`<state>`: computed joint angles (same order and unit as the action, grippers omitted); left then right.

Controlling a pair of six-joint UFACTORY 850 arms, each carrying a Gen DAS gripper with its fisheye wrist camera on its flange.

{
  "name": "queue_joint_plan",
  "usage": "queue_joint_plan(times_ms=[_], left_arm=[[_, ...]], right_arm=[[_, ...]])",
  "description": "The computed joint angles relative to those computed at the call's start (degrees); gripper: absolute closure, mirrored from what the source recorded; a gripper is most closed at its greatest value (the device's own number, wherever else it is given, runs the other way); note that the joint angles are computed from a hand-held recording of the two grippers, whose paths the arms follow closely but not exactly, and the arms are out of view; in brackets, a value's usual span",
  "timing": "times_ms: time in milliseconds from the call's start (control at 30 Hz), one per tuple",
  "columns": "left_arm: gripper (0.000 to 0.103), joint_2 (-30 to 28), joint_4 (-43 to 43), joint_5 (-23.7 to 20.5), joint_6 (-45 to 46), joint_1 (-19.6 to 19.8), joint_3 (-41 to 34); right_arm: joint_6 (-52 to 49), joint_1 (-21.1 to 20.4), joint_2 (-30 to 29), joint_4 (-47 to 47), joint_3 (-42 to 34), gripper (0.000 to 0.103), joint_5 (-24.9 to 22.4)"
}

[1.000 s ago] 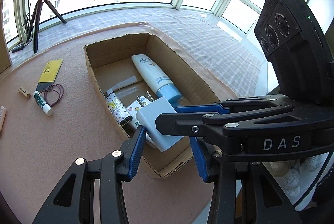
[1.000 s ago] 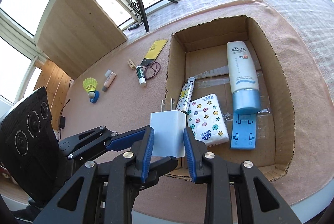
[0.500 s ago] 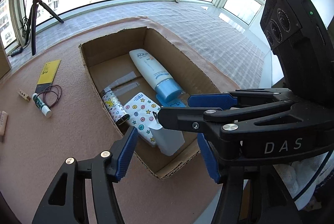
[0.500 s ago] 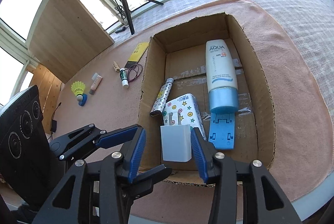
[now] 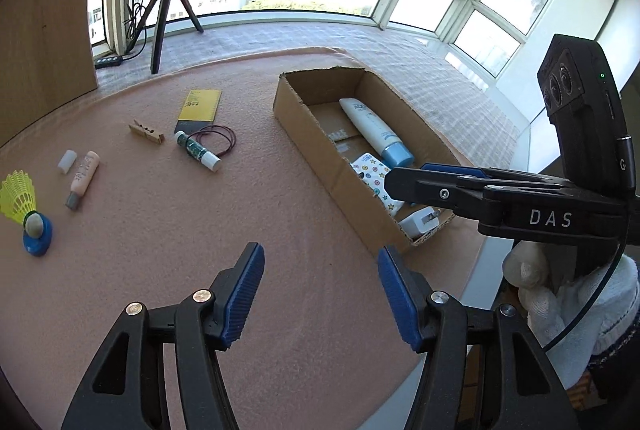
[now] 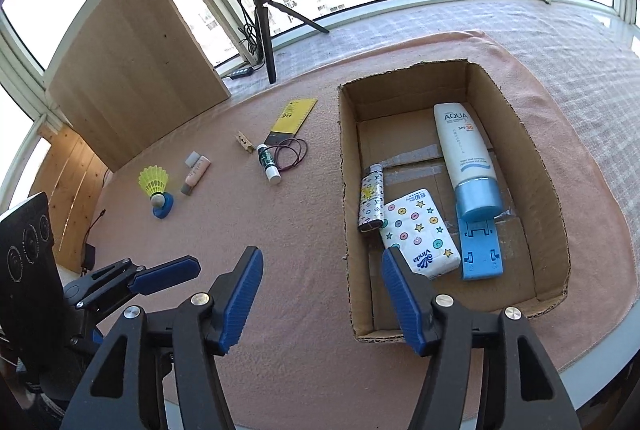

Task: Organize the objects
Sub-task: 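Grasp the white lotion bottle with the left gripper while the right gripper grasps the wooden clothespin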

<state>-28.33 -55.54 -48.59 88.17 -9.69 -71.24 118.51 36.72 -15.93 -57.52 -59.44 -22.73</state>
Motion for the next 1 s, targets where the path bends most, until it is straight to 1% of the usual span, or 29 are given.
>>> queue_joint_plan(times_ms=[100, 233, 333, 400, 533, 600, 667, 733, 833, 933, 967, 1000], left_arm=[[0.04, -1.4, 1.2, -1.1, -0.4, 3.1, -1.8], [0.04, -3.2, 2.1, -1.5, -0.1, 6.7, -4.3], [0.04, -4.6, 2.8, 0.0, -0.8, 8.2, -6.4], [0.04, -5.4, 3.2, 1.6, -1.6, 8.7, -7.7], [0.039, -7.5, 4.6, 4.5, -4.1, 8.6, -11.5], [0.039, -9.4, 6.2, 5.0, -7.9, 8.2, -14.5], [0.039, -11.4, 8.0, 5.5, -11.4, 7.4, -17.7], [0.039, -13.3, 9.6, 7.0, -14.1, 6.5, -20.5], [0.039, -16.4, 11.8, 8.1, -18.1, 5.2, -25.1], [0.039, -20.2, 14.2, 7.6, -22.9, 4.1, -30.6], [0.039, -21.4, 15.1, 7.7, -24.2, 3.7, -32.3], [0.039, -22.6, 16.4, 7.8, -25.7, 3.2, -33.9]], right_arm=[[-0.7, 1.5, -2.9, 0.2, -3.8, 0.045, -2.1], [0.0, 2.9, -6.1, -0.7, -8.1, 0.045, -3.6], [0.0, 3.4, -8.3, -1.9, -11.1, 0.045, -4.9], [0.3, 3.3, -9.3, -3.5, -12.6, 0.045, -4.3], [-5.2, 2.0, -11.2, -2.9, -16.1, 0.045, -3.6], [-10.8, 0.8, -12.4, -0.4, -18.2, 0.045, -3.1], [-19.7, -1.0, -13.7, 5.7, -20.8, 0.045, -1.5], [-30.5, -2.9, -15.1, 13.5, -23.3, 0.045, 0.6], [-41.8, -5.3, -17.6, 22.1, -27.4, 0.045, 1.3], [-56.0, -7.8, -20.7, 35.0, -31.6, 0.045, 2.5], [-59.8, -8.5, -21.9, 38.4, -33.1, 0.045, 2.3], [-61.3, -9.0, -23.2, 39.7, -34.7, 0.045, 1.6]])
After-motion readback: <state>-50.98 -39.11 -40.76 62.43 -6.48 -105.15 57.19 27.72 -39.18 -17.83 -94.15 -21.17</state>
